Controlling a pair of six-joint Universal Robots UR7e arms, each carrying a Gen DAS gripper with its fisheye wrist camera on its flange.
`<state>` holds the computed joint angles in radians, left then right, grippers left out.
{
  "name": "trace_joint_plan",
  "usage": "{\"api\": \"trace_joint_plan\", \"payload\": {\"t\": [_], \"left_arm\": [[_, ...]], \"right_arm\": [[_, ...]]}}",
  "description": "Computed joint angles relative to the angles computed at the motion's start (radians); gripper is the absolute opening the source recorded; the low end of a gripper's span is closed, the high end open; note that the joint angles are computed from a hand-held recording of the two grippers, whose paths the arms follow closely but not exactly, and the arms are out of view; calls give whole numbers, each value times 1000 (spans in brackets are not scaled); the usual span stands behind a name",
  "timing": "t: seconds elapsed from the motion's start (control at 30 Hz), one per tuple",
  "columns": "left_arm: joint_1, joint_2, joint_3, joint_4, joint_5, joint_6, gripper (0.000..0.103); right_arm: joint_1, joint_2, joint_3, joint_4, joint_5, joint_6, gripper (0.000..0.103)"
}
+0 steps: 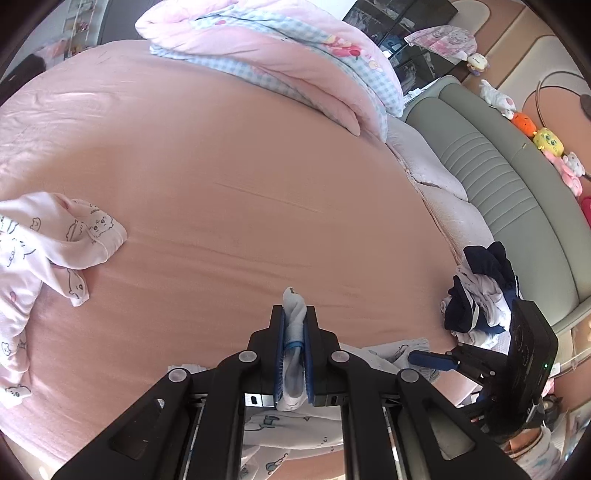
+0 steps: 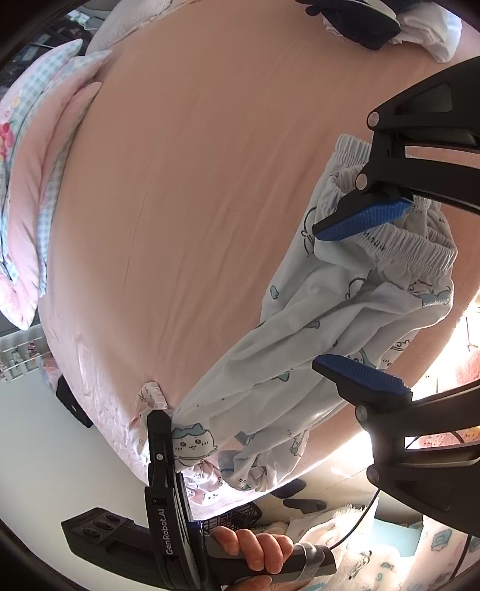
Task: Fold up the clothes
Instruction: 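Open the right tool while the left tool keeps holding the pants edge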
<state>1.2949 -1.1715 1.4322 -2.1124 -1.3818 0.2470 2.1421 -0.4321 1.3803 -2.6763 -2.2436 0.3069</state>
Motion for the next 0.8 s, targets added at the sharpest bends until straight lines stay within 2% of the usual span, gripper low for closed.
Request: {"api": "trace_joint_plan", "payload": {"t": [0.17,0.23,0.4,0.6,0.67,0.8], "left_arm": [[-1,-24,6,-1,-4,15,7],[2,-29,6,-3,-6,13,7],[14,-21,-16,22,-22,-5,7],[16,-12,-21,30,-3,-3,7],[16,-11,-23,33,-2,-7,7],[18,1,-40,64,5,-8,7]], "right_arm": [[9,13,-18,21,-30,-38,64],[8,-46,69,-11,-35,-11,64],[-14,-102,133,-87,22,107,64],[-8,-154,183,-13,-46,187,64],[-14,-193,233,-30,-28,216,64],[-40,-198,272,-137,88,246,64]]}}
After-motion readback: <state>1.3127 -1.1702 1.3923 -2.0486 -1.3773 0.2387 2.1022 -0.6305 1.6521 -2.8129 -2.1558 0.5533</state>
